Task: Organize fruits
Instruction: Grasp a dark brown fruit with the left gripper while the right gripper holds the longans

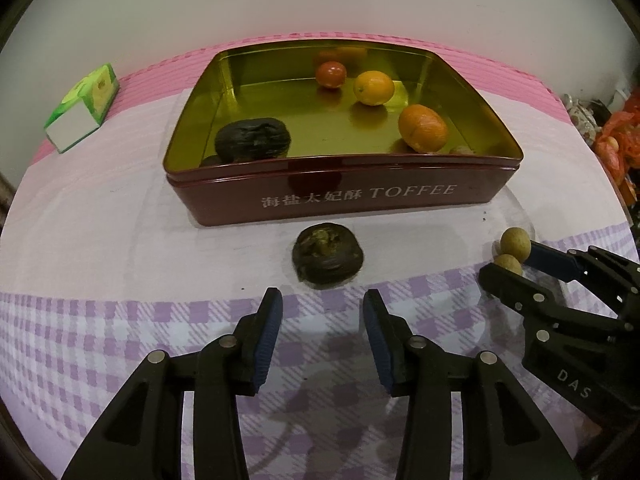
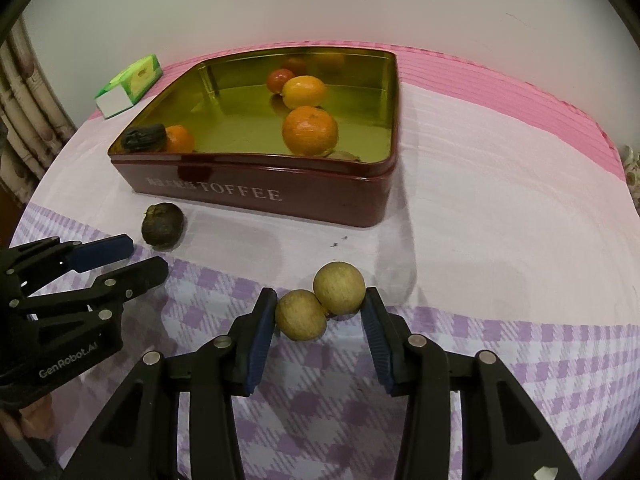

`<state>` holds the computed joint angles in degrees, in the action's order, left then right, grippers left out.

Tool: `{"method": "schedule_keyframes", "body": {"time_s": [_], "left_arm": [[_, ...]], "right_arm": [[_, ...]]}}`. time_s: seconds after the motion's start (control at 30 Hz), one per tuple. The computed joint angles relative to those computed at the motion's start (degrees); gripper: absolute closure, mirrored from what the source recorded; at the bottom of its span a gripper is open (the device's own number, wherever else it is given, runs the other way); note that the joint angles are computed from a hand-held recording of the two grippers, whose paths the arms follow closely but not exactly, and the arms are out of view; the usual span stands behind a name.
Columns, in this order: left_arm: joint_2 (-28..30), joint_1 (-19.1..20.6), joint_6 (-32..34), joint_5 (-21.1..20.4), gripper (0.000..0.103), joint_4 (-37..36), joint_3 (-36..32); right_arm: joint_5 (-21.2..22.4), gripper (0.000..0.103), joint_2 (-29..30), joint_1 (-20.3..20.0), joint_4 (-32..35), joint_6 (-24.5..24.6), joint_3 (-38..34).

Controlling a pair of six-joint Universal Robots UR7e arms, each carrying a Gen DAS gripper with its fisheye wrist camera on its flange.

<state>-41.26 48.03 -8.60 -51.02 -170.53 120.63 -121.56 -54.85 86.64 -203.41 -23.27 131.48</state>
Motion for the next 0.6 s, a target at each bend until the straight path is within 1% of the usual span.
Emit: {"method": "schedule_keyframes", "body": {"time_s": [0.6], "left_arm": [[2.5, 0.2, -0.9, -0.2, 0.058, 1.7, -3.9]], "right_arm": [[-0.4, 0.062, 0.5, -0.2, -0.4, -0.9, -0.9]]}}
